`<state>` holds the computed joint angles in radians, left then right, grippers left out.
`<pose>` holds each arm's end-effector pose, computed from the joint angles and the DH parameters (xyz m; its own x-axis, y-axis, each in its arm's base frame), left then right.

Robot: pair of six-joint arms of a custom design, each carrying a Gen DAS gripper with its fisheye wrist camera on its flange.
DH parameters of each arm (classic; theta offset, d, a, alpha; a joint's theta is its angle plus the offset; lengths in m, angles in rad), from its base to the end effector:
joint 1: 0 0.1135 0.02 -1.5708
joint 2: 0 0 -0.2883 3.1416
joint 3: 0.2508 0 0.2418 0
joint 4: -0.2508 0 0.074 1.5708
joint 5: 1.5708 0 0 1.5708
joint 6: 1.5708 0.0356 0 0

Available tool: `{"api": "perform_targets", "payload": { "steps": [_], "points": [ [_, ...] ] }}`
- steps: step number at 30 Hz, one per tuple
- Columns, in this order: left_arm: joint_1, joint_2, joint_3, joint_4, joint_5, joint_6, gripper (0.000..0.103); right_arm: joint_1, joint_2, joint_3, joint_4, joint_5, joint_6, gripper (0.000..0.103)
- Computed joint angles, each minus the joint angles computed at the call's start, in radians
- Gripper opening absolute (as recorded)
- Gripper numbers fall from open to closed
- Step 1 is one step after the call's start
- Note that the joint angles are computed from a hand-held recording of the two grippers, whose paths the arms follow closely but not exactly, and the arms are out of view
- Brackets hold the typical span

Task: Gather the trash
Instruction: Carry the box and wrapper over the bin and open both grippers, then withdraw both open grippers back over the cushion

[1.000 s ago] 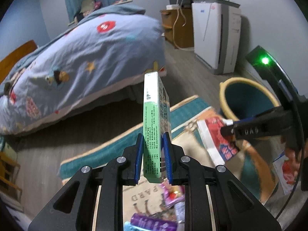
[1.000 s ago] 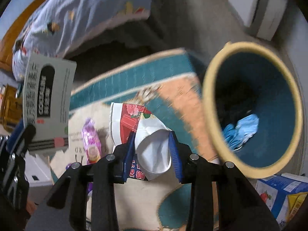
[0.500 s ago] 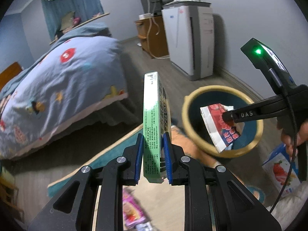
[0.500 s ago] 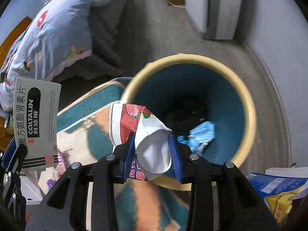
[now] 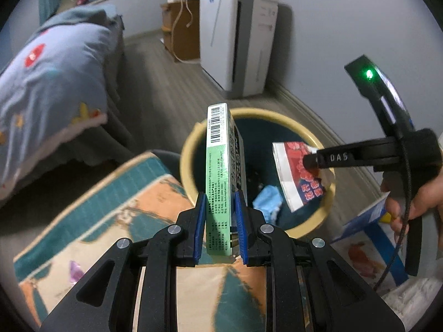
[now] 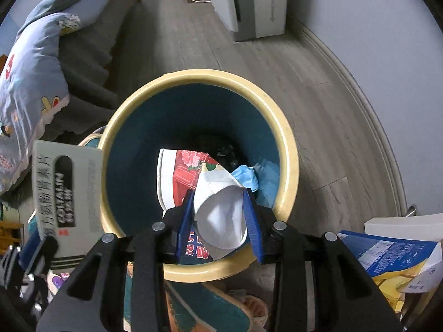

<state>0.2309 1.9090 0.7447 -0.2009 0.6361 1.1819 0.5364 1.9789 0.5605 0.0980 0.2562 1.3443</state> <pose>0.2816 0.0445 0.0936 -0.4224 0.6653 -0.6155 0.8568 0.5147 -0.0316 0.2248 0.1232 0.0507 -0.6161 0.7304 -0.2949 0.7126 0.6764 0.1863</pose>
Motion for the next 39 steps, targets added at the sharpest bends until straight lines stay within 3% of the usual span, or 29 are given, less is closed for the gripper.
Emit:
{"api": "perform_targets", "payload": {
  "steps": [6, 8, 10, 12, 15, 21, 28, 39],
  "points": [
    [-0.048, 0.056, -0.013, 0.099, -0.047, -0.045, 0.023, 0.01, 0.003, 0.01, 0.002, 0.023, -0.016, 0.036],
    [-0.045, 0.059, -0.01, 0.101, -0.04, -0.051, 0.023, 0.019, -0.011, 0.014, -0.011, 0.05, -0.015, 0.045],
    [-0.038, 0.052, -0.024, 0.118, -0.031, -0.052, 0.03, 0.027, -0.027, 0.018, -0.032, 0.08, -0.007, 0.058],
    [-0.024, 0.046, -0.016, 0.105, -0.014, -0.049, 0.05, 0.027, -0.032, 0.02, -0.043, 0.087, -0.005, 0.061],
    [-0.004, 0.028, -0.013, 0.093, 0.009, -0.048, 0.07, 0.029, -0.04, 0.023, -0.055, 0.086, 0.004, 0.072],
    [0.043, 0.001, -0.002, 0.088, 0.03, -0.044, 0.09, 0.055, -0.064, 0.074, -0.146, 0.129, 0.029, 0.096],
    [0.145, -0.021, 0.031, 0.05, 0.053, 0.01, 0.094, 0.108, -0.08, 0.166, -0.257, 0.16, 0.033, 0.097],
    [0.389, 0.062, 0.326, -0.249, 0.105, 0.038, 0.098, 0.232, -0.041, 0.371, -0.429, 0.227, 0.012, 0.097]
  ]
}}
